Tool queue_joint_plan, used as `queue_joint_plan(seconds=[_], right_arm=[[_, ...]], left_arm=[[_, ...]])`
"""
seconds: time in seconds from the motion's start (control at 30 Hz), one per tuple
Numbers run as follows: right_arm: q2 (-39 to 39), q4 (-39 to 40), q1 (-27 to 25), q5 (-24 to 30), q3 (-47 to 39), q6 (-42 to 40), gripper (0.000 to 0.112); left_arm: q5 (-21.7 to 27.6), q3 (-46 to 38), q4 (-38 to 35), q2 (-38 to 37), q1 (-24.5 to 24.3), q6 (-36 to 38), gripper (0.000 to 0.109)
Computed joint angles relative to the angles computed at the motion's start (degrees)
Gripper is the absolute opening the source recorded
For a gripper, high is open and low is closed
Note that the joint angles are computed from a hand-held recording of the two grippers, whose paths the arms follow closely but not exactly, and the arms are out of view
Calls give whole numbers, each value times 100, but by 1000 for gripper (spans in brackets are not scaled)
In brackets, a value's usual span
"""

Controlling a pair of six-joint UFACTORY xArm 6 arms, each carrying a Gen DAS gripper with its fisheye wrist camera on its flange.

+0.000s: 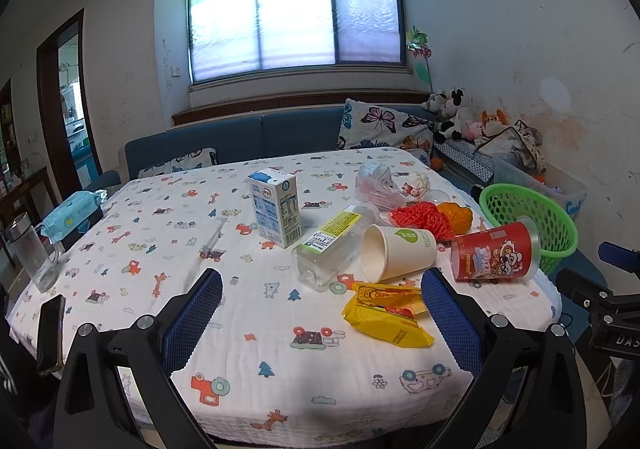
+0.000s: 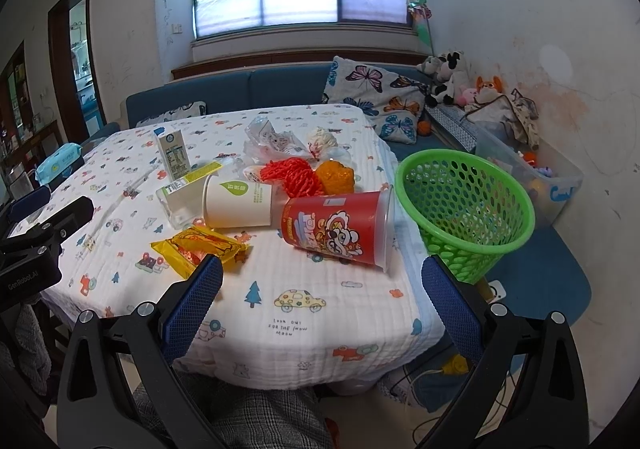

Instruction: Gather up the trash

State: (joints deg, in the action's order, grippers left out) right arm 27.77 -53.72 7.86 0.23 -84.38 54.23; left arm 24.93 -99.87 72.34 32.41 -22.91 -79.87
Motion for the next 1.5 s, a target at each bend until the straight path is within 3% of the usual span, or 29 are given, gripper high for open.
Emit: queue_joint_plan(seconds=[0.8,1.5], right_arm=[[102,235,24,-30,-17,-219,99],[350,2125,153,19,-139,-2081,99]], left_arm=[[-13,-43,-85,69,8,60,97],[-43,-257,-350,327,34,317,97]])
